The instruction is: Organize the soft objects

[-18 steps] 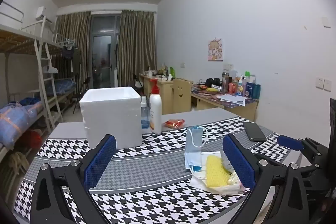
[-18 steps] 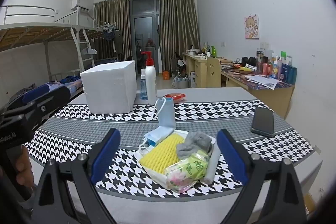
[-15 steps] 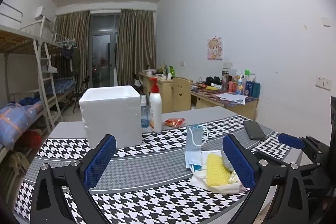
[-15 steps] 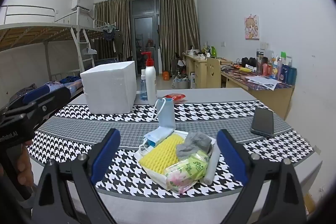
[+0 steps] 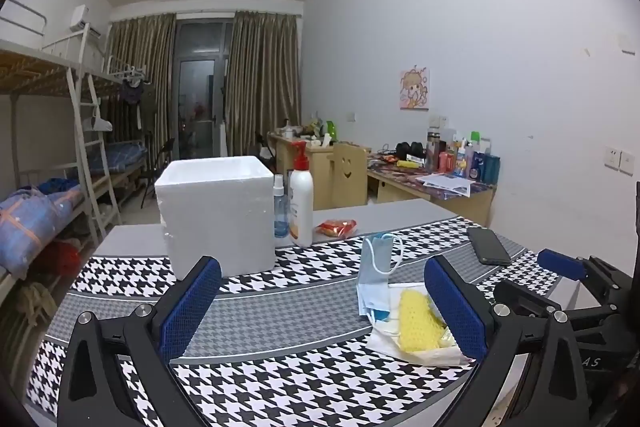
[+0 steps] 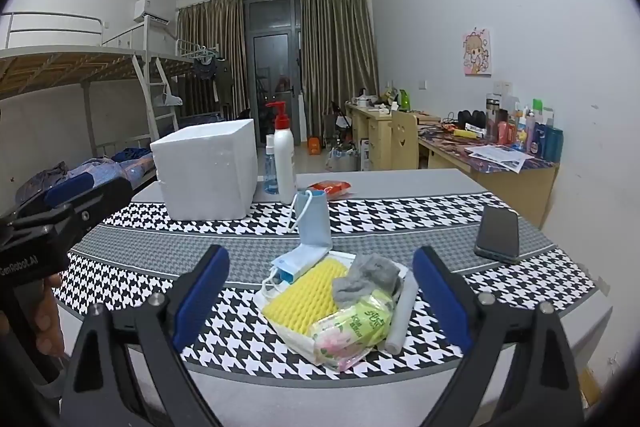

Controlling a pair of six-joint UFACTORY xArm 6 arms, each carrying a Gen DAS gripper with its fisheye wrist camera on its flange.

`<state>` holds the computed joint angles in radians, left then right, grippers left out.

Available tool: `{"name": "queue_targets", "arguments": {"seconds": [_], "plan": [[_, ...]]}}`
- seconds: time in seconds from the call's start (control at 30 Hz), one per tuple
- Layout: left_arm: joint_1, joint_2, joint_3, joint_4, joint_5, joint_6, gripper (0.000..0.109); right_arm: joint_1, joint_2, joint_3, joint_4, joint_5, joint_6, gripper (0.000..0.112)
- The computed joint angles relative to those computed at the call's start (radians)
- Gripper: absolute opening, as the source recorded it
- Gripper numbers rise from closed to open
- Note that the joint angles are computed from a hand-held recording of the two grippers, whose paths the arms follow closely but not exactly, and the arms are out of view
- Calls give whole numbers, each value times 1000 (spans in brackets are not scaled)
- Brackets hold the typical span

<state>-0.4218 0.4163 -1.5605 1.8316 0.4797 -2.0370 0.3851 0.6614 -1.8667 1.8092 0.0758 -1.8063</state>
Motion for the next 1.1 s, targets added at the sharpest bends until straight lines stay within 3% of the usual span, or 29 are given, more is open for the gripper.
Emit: {"name": "queue_targets", "arguments": {"seconds": [1.1], "plan": [[6,40,-48,-78,-15,79,102,-7,16,-11,-46,-6,52,96]]}}
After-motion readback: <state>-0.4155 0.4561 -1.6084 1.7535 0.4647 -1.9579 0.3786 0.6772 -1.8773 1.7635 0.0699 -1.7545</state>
